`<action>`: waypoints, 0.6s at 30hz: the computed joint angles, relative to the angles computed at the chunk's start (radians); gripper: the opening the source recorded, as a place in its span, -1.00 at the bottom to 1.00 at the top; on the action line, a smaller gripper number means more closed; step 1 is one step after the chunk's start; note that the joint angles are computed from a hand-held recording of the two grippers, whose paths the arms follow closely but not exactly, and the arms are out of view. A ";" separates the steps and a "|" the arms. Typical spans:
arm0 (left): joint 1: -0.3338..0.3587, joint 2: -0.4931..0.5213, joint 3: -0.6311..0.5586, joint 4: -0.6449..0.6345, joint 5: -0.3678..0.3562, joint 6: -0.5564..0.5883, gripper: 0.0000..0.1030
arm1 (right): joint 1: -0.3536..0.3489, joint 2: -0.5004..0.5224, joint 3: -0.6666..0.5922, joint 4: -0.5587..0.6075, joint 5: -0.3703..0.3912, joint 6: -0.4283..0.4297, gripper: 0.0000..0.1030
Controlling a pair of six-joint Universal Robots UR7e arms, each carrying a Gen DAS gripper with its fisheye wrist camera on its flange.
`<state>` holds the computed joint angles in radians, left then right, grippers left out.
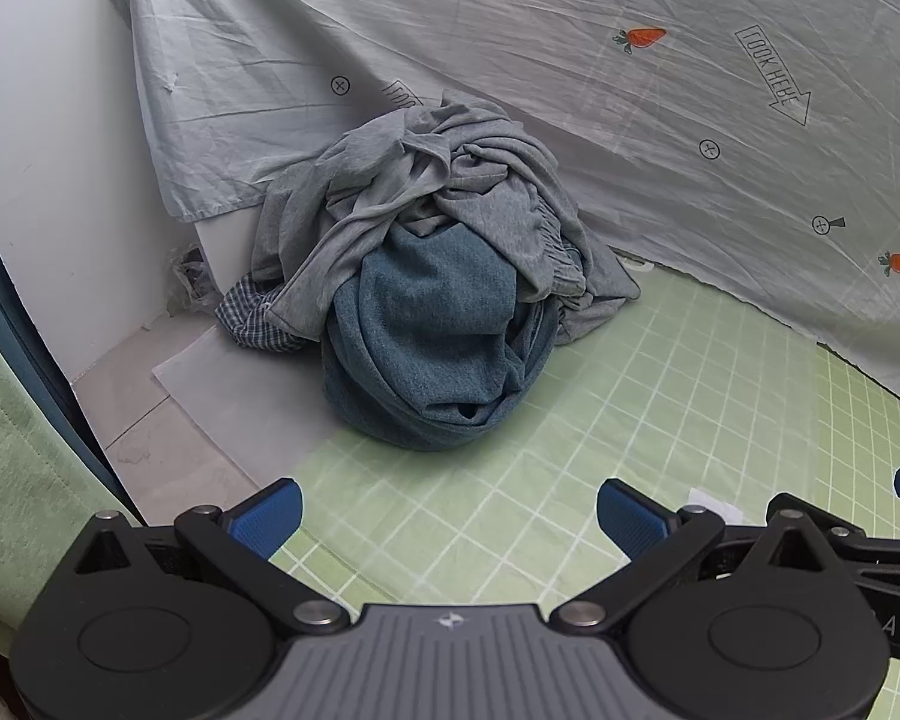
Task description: Fold clothes
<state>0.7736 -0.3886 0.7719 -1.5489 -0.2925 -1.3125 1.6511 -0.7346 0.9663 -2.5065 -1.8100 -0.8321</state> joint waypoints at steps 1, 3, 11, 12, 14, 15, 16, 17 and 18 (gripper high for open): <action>-0.001 -0.001 -0.003 0.007 0.000 -0.004 1.00 | 0.000 0.000 -0.001 -0.001 -0.001 0.000 0.99; -0.002 -0.002 -0.003 0.010 0.001 -0.004 1.00 | 0.001 0.001 -0.001 -0.002 -0.003 -0.001 0.99; 0.000 0.015 -0.021 0.008 0.013 0.002 1.00 | 0.004 0.004 -0.006 -0.006 -0.011 -0.003 0.99; 0.000 0.015 -0.021 0.009 0.013 0.003 1.00 | 0.004 0.008 -0.013 -0.002 -0.013 0.000 0.99; 0.000 0.014 -0.019 0.008 0.010 0.005 1.00 | 0.001 0.002 0.000 -0.011 -0.010 -0.006 0.99; 0.000 0.016 -0.022 0.011 0.011 0.004 1.00 | 0.001 0.004 -0.002 -0.010 -0.011 -0.005 0.99; 0.000 0.018 -0.026 0.016 0.011 0.001 1.00 | 0.001 0.005 -0.005 -0.009 -0.011 -0.005 0.99; 0.000 0.020 -0.030 0.021 0.011 -0.002 1.00 | 0.001 0.006 -0.007 -0.007 -0.011 -0.005 0.99; 0.000 0.021 -0.031 0.022 0.011 -0.004 1.00 | 0.001 0.007 -0.009 -0.006 -0.011 -0.004 0.99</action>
